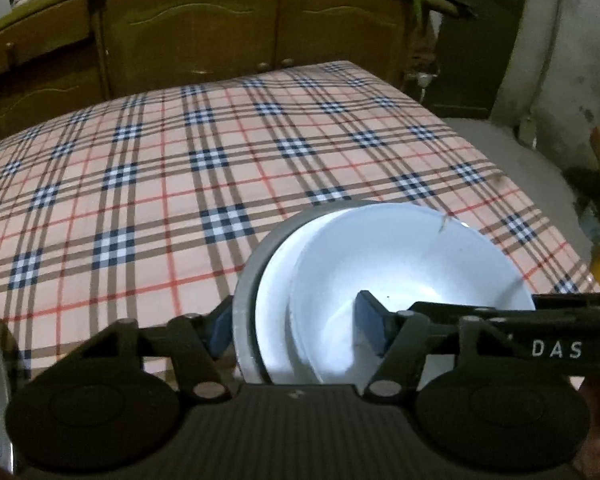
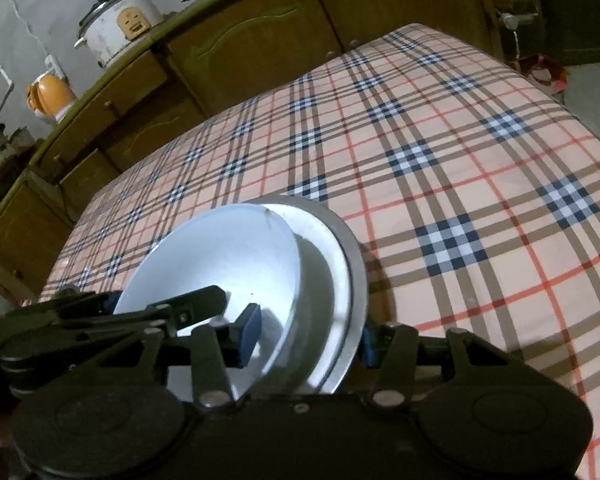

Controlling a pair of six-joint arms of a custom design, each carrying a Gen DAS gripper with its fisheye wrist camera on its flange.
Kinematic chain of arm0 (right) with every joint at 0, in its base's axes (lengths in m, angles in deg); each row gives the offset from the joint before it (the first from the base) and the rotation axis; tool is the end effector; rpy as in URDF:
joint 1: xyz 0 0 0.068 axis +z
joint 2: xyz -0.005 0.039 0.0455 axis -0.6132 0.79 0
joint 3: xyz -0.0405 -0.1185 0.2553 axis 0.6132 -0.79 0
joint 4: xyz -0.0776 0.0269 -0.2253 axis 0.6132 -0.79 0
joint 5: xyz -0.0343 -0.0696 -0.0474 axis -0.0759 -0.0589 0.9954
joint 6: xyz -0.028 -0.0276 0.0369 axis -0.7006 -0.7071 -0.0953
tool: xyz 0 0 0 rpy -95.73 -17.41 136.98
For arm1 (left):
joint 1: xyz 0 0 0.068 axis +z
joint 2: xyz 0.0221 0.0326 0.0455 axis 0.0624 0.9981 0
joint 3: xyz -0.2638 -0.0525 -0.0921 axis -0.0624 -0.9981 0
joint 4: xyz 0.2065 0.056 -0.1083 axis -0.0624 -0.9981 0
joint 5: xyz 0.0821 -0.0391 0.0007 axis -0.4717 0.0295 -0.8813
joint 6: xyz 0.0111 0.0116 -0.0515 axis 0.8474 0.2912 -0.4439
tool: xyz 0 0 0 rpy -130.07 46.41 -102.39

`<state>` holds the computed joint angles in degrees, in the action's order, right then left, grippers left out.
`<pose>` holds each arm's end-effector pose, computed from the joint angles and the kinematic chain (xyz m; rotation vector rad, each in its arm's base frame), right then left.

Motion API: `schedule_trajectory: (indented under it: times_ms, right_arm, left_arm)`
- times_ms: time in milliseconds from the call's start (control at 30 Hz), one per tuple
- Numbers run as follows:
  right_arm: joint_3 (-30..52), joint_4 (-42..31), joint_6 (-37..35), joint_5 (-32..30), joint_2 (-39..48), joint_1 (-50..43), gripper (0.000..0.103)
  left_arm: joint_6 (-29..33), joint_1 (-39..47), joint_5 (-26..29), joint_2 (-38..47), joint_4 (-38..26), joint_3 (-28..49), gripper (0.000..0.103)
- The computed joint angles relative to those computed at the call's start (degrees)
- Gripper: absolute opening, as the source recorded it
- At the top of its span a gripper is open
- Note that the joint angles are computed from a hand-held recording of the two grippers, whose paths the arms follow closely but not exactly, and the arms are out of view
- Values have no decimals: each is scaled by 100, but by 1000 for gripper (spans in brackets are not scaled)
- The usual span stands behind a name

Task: Organize plates and bowls

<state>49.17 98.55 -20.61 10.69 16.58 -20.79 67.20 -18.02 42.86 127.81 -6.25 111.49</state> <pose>0.1510 0.0346 0.1001 0.8225 2.1419 0.2516 0.3094 -0.1374 0.1317 1.0341 2.1928 -0.4938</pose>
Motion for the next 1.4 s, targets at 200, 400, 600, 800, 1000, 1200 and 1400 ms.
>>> schedule_trajectory:
  times_ms: [200, 400, 600, 800, 1000, 1200, 1400]
  right_arm:
    - [75, -176, 49, 161, -39, 134, 58]
    - [30, -146, 28, 207, -55, 168, 58]
    - [58, -406, 102, 334, -266, 316, 57]
    - [277, -1398, 308, 788, -819, 779, 57]
    - [301, -1996, 614, 1081, -1318, 1183, 57]
    - [575, -2951, 800, 1461, -1977, 1608, 57]
    - [939, -3856, 1079, 1890, -2388, 2175, 57]
  left_arm:
    - [-80, 6, -19, -2, -37, 20, 64]
    - [-129, 12, -56, -17, -138, 64, 64]
    - [-110, -3, -140, -164, -152, -33, 63]
    - [-229, -11, -206, -320, -228, -106, 61]
    - [-194, -32, -251, -616, -123, -365, 61]
    - [-215, -6, -264, -1042, -100, -577, 61]
    - [-214, 99, -250, -1480, -224, -745, 61]
